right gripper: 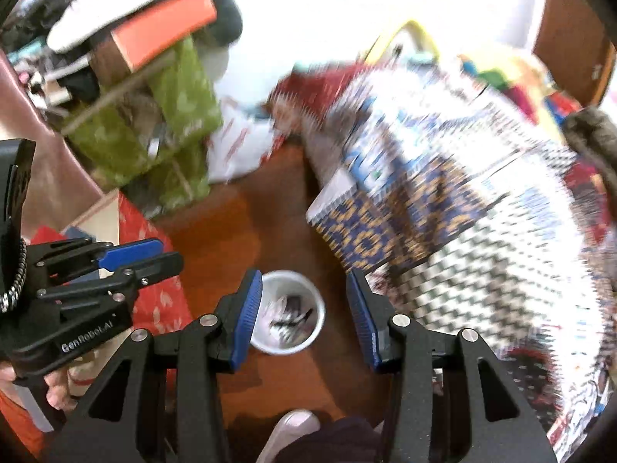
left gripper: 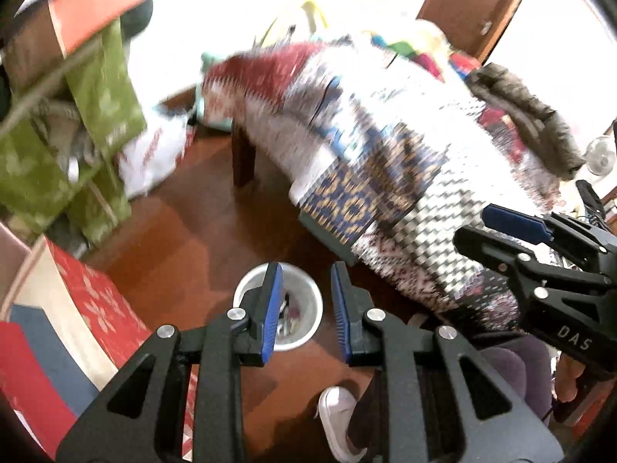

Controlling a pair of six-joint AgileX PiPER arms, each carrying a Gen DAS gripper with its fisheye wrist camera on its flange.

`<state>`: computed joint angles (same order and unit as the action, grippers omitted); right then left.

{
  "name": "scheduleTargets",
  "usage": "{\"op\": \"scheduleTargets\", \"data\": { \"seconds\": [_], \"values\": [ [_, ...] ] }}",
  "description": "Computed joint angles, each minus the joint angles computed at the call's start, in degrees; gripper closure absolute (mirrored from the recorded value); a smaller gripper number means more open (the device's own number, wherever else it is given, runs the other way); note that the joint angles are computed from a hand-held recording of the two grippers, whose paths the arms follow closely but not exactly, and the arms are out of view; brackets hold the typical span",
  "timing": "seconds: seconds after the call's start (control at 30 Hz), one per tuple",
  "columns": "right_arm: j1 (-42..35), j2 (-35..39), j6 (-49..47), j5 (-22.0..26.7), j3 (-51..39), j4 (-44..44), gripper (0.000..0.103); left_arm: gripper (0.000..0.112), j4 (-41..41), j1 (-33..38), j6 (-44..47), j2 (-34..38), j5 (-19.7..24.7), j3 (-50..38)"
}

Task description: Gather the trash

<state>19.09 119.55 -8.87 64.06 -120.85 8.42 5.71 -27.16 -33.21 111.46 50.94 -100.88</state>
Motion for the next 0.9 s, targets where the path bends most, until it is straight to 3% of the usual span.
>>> {"op": "scheduleTargets", "data": {
  "seconds": [0.23,0.47,0.63,0.77,0.87,0.9],
  "values": [
    [-1.03,-25.20,7.57,-16.95,23.06,-6.45,0.061,0.089,13.66,-9.60,-7.25,-10.95,-0.28,0.66],
    [4.45,-44.05,27.65,-22.42,35.26,-26.28,0.061,0.089,26.77,-21.54,-15.72,-20.33,0.32,2.93],
    [13.96,-53.35,48.25,-19.80,41.87,-45.90,0.061,0.087,36.77,-30.96,-22.50,-24.76,2.42,5.73],
    [25.60,-58.07,65.00,-11.18,47.27,-62.68,0.061,0.081,46.08,-39.73,-28.30,-27.69,5.89,9.02],
    [32.80,-59.14,70.30,-3.32,48.71,-68.74,0.060,0.064,51.50,-45.29,-32.70,-29.38,8.94,11.71],
    [35.18,-59.20,72.12,-0.72,49.07,-69.86,0.054,0.056,53.18,-46.95,-34.27,-29.88,9.93,12.78]
  ]
}}
